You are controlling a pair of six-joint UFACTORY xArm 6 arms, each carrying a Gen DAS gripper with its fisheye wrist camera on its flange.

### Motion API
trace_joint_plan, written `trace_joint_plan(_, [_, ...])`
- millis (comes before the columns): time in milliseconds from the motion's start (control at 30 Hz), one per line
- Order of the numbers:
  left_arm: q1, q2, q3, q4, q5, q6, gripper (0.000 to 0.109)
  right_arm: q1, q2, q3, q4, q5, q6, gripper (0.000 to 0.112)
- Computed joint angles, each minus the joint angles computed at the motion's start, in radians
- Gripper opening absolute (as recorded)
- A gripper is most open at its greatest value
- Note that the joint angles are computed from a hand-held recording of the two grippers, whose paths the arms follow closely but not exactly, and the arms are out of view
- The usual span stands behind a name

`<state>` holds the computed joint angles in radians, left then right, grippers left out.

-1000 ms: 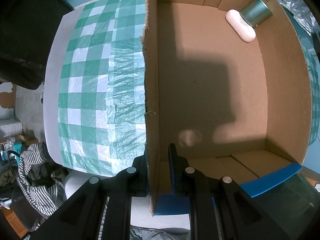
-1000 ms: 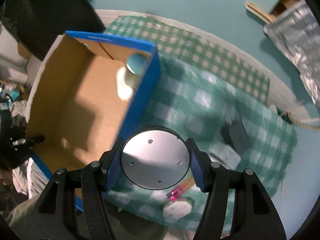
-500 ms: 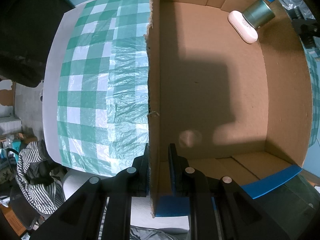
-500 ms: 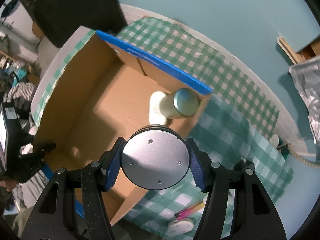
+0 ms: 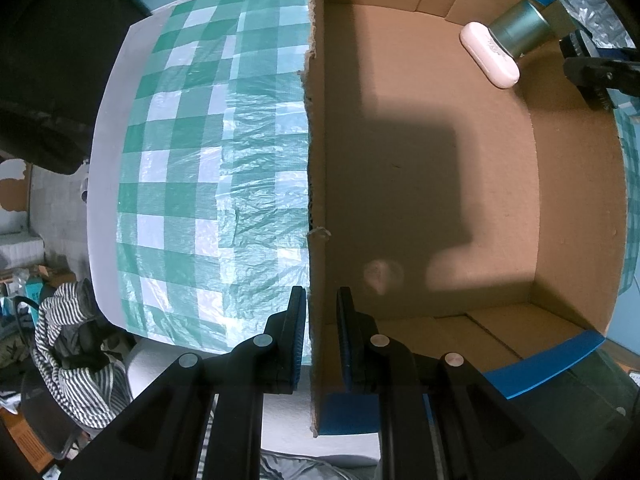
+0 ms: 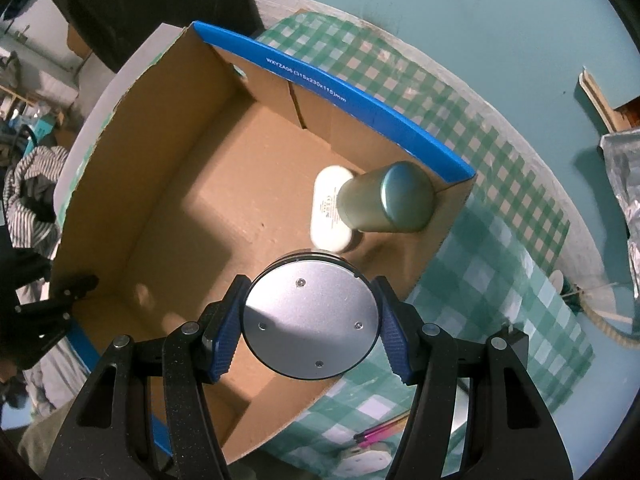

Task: Organize rigid objects
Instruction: 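Carry the white puck into the box with the right gripper and release, then move the right tool back to the items over the white hexagonal case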

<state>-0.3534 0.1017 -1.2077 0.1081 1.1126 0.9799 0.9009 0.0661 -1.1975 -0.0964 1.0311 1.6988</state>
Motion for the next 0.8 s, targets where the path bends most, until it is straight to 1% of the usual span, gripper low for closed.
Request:
trace_joint_plan(233, [0.0, -0.005, 0.009, -0.001, -0.005, 0.005, 0.015, 0.003, 0.001, -0.009, -0.009, 0.017, 0.013, 0.062])
trace_joint_plan(400, [-0.001, -0.007, 0.011, -0.002, -0.005, 0.006, 0.015, 0.007, -0.016, -0.017, -0.031, 0.049, 0.039, 0.062])
trace_joint_plan(667, [0.0, -0.024, 0.029, -0.004, -0.008, 0.011, 0.015, 0.033, -0.038, -0.053, -0.076, 0.119, 0.102, 0.062])
trace_joint_plan(800, [0.002, -0.029, 0.034, -0.004, -0.007, 0.016, 0.015, 0.061, -0.057, -0.053, -0.094, 0.143, 0.165, 0.062])
